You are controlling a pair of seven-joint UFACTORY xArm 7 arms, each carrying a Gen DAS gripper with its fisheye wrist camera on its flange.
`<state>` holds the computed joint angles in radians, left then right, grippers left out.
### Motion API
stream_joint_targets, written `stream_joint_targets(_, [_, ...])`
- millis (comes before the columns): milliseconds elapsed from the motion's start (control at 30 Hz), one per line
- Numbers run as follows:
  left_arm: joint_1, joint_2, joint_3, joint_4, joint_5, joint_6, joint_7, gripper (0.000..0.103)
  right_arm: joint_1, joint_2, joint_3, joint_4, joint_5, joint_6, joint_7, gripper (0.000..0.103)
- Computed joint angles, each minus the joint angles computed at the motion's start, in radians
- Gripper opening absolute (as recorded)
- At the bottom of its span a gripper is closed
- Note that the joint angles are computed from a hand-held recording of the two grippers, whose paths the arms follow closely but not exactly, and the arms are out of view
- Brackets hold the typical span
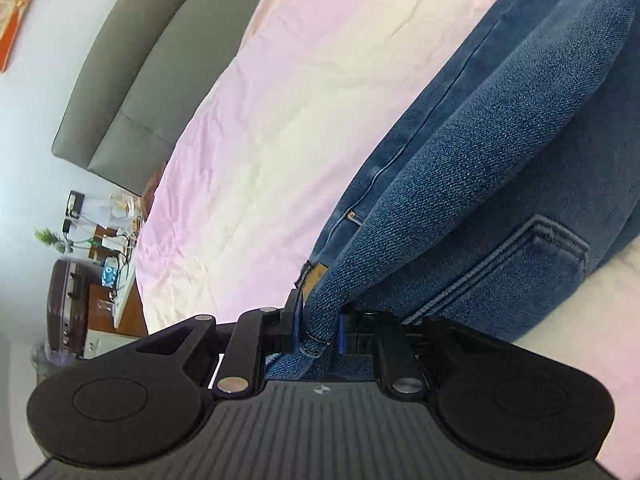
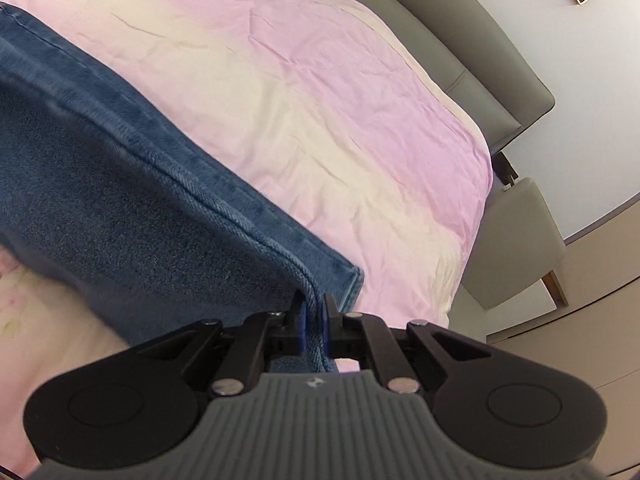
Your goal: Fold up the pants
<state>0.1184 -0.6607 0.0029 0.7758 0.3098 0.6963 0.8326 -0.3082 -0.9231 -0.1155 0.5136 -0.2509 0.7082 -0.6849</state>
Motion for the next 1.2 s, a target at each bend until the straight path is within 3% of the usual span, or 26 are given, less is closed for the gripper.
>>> stream_joint_targets(267, [0.045, 0.156, -0.08, 0.004, 0.093, -0.098, -0.161, 0.018, -0.034, 0.32, 0.067, 0.032, -0.066, -0.216, 0.094, 0.0])
stream_joint_targets(467, [0.074, 0.278, -0.123, -0.002, 0.236, -0.154, -0.34, 0.019, -0.07, 0.51, 0.123, 0.059, -0.187, -0.288, 0.182, 0.0])
stream_joint_targets(700, [0.026, 0.322, -0.081, 0.051, 0.236, -0.104, -0.438, 0.019, -0.033, 0.602, 0.069, 0.079, -0.198, -0.308, 0.201, 0.0])
stream_joint_targets(833, [-0.016, 0.216, -0.028, 0.048, 0.13, -0.07, -0.377, 0.019, 0.018, 0.556, 0.005, 0.099, -0.106, -0.261, 0.075, 0.0])
stream_joint_targets(933, [-0.023, 0.215, -0.02, 0.116, 0.07, -0.004, -0.336, 0.019, 0.037, 0.558, -0.009, 0.172, -0.034, -0.181, 0.018, 0.0])
stream_joint_targets(1000, [-0.008, 0.266, -0.04, 0.165, 0.066, 0.022, -0.38, 0.019, 0.031, 0.599, 0.002, 0.218, -0.014, -0.173, 0.047, 0.0])
stream_joint_targets(1100, [0.008, 0.332, -0.09, 0.177, 0.146, 0.046, -0.482, 0.02, 0.021, 0.675, 0.032, 0.262, -0.03, -0.189, 0.141, 0.001])
stream_joint_targets(1200, [0.001, 0.393, -0.102, 0.184, 0.21, 0.047, -0.593, 0.021, 0.014, 0.743, 0.055, 0.269, -0.105, -0.231, 0.251, 0.002])
